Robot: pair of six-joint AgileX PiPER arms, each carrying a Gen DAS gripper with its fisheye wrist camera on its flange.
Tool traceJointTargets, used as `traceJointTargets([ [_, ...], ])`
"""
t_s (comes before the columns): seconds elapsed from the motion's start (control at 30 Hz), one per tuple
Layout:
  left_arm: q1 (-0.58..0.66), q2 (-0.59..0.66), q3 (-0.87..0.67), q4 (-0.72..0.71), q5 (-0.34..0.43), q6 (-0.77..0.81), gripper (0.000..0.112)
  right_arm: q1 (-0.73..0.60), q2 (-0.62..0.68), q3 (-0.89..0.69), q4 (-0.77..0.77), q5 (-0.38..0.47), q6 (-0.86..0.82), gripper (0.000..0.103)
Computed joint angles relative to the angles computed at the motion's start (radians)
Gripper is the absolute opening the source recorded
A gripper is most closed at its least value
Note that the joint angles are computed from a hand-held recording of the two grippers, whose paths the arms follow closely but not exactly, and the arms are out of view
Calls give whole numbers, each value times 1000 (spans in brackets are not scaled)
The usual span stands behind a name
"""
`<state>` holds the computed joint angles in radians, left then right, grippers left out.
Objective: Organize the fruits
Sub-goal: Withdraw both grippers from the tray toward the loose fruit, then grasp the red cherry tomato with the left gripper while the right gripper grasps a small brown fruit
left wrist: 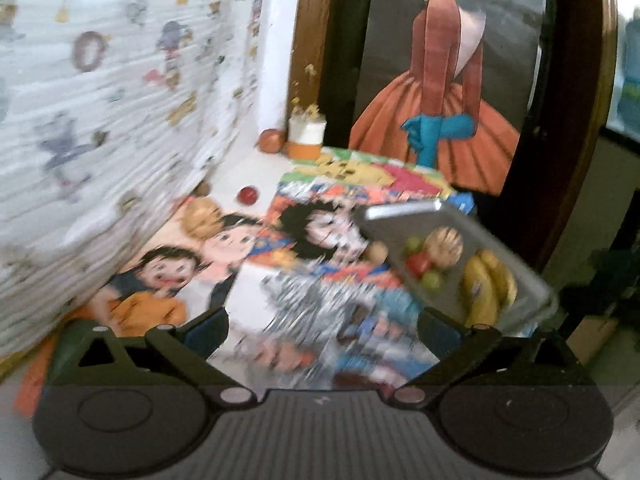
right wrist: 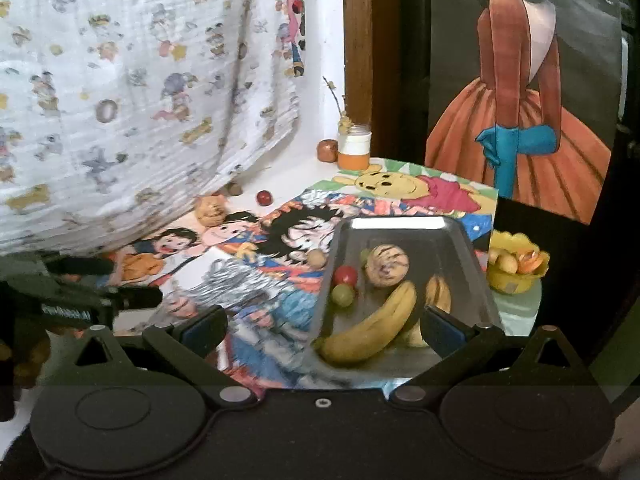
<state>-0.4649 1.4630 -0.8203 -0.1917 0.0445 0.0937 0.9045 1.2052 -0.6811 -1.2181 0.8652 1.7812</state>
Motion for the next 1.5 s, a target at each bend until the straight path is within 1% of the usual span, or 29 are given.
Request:
traceJointTargets([
  [0.03,7,-27,35,-26,-4,42,103,24,-11,-3,24,18,-3,102],
  [0.1,28,-70,83,-155,3,191,103,58,-38,-12,69,37,-19,102],
  [0.2,66,-122,128,-217,31,276,103,64,-60,-44,147,26,-89,102],
  [0.23,81,-137,139,-211,41,282,103,55,-58,-58,172,12,-120,102],
  [0.37,128,-164,154,-24,86,145,103,-15,-31,-128,316,-84,-320,102],
  [0.47,145,-154,136,170,123,-12,103,-119,32,-227,550,-157,-613,102],
  [0.53,154,-148,125,273,134,-91,103,-183,97,-317,711,-161,-813,102],
  [0.57,160,-142,120,296,132,-109,103,-219,125,-364,788,-154,-913,102],
  [0.6,166,-136,112,318,133,-131,103,-253,156,-416,852,-148,-993,102],
  [0.67,176,-120,94,305,134,-122,103,-320,209,-505,963,-141,-1127,102],
  [0.7,180,-109,82,314,136,-131,103,-354,239,-556,1004,-137,-1180,102],
  [0.8,182,-72,40,400,136,-217,103,-438,331,-718,1068,-98,-1295,102],
  [0.83,185,-58,22,392,135,-209,103,-464,360,-769,1087,-83,-1332,102],
  [0.97,191,6,-63,392,136,-207,103,-560,514,-1032,1168,19,-1462,102],
  [1.07,183,74,-150,463,147,-281,103,-614,639,-1256,1218,104,-1572,102],
  [1.1,181,97,-181,464,152,-283,103,-630,683,-1333,1236,131,-1620,102],
  [1.17,180,146,-241,429,152,-246,103,-664,752,-1441,1279,155,-1728,102],
  [1.27,181,228,-329,334,141,-143,103,-717,825,-1508,1357,137,-1899,102],
  [1.3,182,255,-358,316,141,-121,103,-738,845,-1509,1387,125,-1958,102],
  [1.37,182,317,-427,304,152,-103,103,-767,865,-1466,1412,75,-2009,102],
  [1.5,193,418,-528,243,167,-47,103,-812,968,-1502,1444,100,-2072,102],
])
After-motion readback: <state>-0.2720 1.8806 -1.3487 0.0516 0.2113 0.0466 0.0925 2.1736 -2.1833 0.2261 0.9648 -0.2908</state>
